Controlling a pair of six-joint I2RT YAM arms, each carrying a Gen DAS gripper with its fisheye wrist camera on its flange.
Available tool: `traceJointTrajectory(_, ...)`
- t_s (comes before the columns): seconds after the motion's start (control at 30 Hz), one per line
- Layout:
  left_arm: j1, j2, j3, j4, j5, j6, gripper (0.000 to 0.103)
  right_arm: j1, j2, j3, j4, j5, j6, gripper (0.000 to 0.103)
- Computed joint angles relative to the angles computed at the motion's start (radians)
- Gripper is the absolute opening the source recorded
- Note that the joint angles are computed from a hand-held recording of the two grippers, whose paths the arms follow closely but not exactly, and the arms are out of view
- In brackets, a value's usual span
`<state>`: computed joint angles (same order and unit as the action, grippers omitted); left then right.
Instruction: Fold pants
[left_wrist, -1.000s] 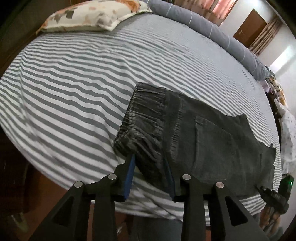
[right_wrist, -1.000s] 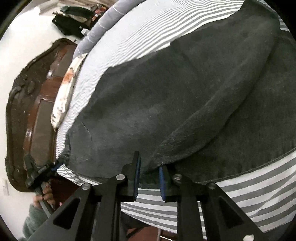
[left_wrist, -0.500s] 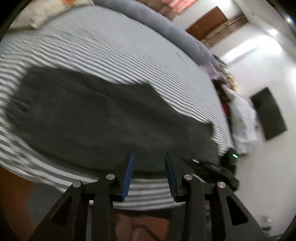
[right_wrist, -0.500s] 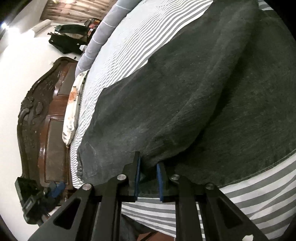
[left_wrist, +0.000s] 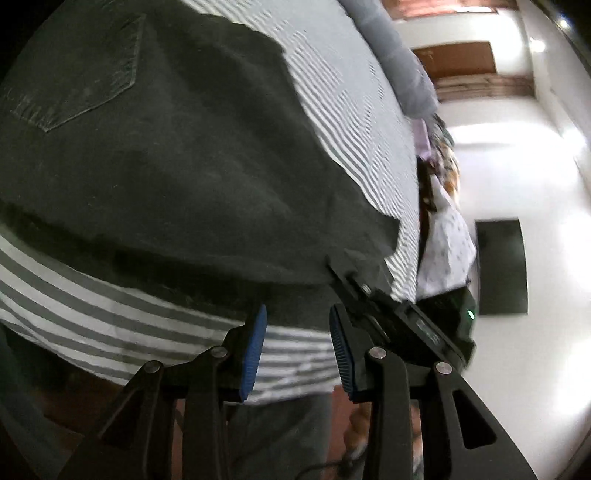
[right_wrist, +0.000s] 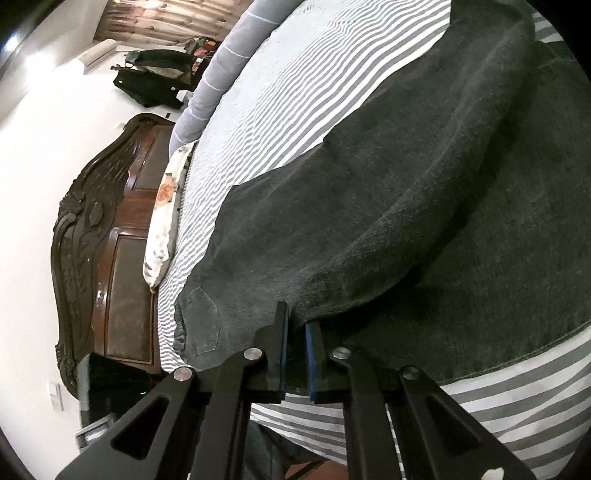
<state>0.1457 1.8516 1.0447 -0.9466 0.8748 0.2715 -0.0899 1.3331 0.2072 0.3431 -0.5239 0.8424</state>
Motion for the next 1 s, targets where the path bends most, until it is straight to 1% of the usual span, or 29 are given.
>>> traceJointTrajectory(0.07, -0.007, -0.008, -0.034, 0.091, 0.001, -0.095, 0.037, -0.005, 0.009, -0.002, 0.01, -0.009, 0.003, 0.008)
traceJointTrajectory(0.1, -0.008, -0.001, -0.037, 0.118, 0.005, -0.125, 0.037, -0.01, 0.015, -0.002, 0.017, -0.018, 0.004, 0.008)
traceJointTrajectory(0.2, -0.029, 0.009, -0.052, 0.189, -0.005, -0.208, 0.037, -0.011, 0.024, 0.0, 0.028, -0.024, 0.007, 0.008)
traceJointTrajectory(0.27, -0.045, 0.013, -0.061, 0.225, -0.012, -0.252, 0.04, -0.009, 0.028, 0.002, 0.03, -0.026, 0.009, 0.007)
traceJointTrajectory(0.33, -0.063, 0.019, -0.074, 0.26, -0.009, -0.309, 0.041, -0.009, 0.024, 0.002, 0.028, -0.027, 0.012, 0.007)
traceJointTrajectory(0.37, -0.061, 0.027, -0.061, 0.247, -0.005, -0.314, 0.041, -0.01, 0.022, 0.002, 0.029, -0.028, 0.017, 0.007)
traceJointTrajectory(0.43, -0.079, 0.015, -0.077, 0.261, -0.005, -0.347, 0.041, -0.01, 0.009, 0.004, 0.022, -0.028, 0.02, 0.006)
traceJointTrajectory(0.5, -0.082, 0.004, -0.088, 0.265, -0.016, -0.349, 0.042, -0.019, -0.004, 0.005, 0.008, -0.036, 0.005, 0.006)
traceJointTrajectory(0.67, -0.092, 0.03, -0.066, 0.319, -0.03, -0.429, 0.042, 0.003, -0.042, 0.006, -0.028, -0.01, -0.001, 0.006)
traceJointTrajectory(0.77, -0.097, 0.04, -0.052, 0.334, -0.031, -0.444, 0.042, 0.006, -0.038, -0.001, -0.016, -0.009, 0.005, 0.005)
traceJointTrajectory(0.93, -0.118, 0.074, -0.055, 0.382, -0.039, -0.507, 0.042, -0.006, -0.017, -0.009, 0.002, -0.023, -0.001, 0.005)
traceJointTrajectory(0.97, -0.119, 0.079, -0.052, 0.382, -0.041, -0.504, 0.037, -0.013, -0.012, -0.012, 0.007, -0.029, -0.006, 0.005)
traceJointTrajectory(1.0, -0.122, 0.074, -0.056, 0.383, -0.047, -0.495, 0.028, -0.015, -0.013, -0.015, 0.014, -0.032, -0.005, 0.005)
